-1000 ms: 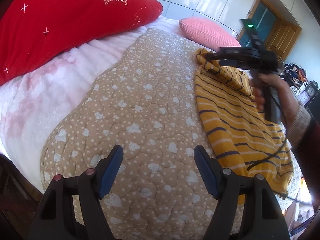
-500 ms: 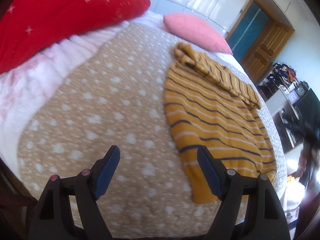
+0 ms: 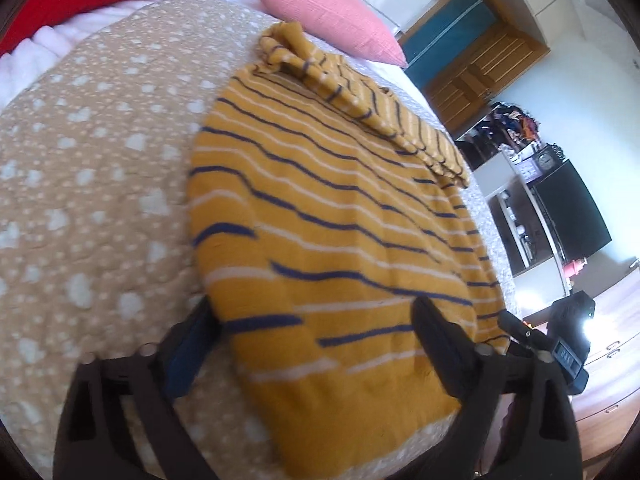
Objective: Fold small clothes
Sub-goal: 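Grasp the sweater hem with the left tool while the right tool grasps it too, then lift the hem up with both tools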
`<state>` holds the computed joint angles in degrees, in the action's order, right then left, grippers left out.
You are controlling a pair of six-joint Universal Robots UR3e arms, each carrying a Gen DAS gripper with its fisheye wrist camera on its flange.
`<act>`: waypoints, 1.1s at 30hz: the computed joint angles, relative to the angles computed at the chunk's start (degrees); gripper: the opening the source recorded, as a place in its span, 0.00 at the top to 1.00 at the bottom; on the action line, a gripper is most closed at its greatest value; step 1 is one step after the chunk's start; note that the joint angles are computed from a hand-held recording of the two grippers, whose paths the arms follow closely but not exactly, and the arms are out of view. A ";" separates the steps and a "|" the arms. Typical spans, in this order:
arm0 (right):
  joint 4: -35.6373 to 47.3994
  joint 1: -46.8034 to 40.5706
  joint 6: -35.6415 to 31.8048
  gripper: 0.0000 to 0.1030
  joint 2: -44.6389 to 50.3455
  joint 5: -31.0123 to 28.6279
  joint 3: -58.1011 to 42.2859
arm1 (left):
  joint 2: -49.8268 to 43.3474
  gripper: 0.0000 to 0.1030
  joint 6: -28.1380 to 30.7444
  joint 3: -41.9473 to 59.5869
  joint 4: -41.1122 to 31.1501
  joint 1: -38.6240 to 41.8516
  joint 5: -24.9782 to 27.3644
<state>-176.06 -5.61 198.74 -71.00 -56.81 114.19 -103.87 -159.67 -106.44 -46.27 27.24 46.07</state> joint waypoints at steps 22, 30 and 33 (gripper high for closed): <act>-13.41 -1.07 5.59 0.91 1.47 -0.15 7.04 | 13.57 0.91 -1.87 -7.13 1.87 -3.27 10.99; -17.62 -3.49 4.57 0.91 -6.63 3.84 18.13 | 22.56 0.91 2.73 -11.00 -4.77 1.38 6.86; -17.23 -5.64 1.90 0.91 -12.36 6.08 25.38 | 26.10 0.91 5.77 -13.33 -8.30 3.34 5.67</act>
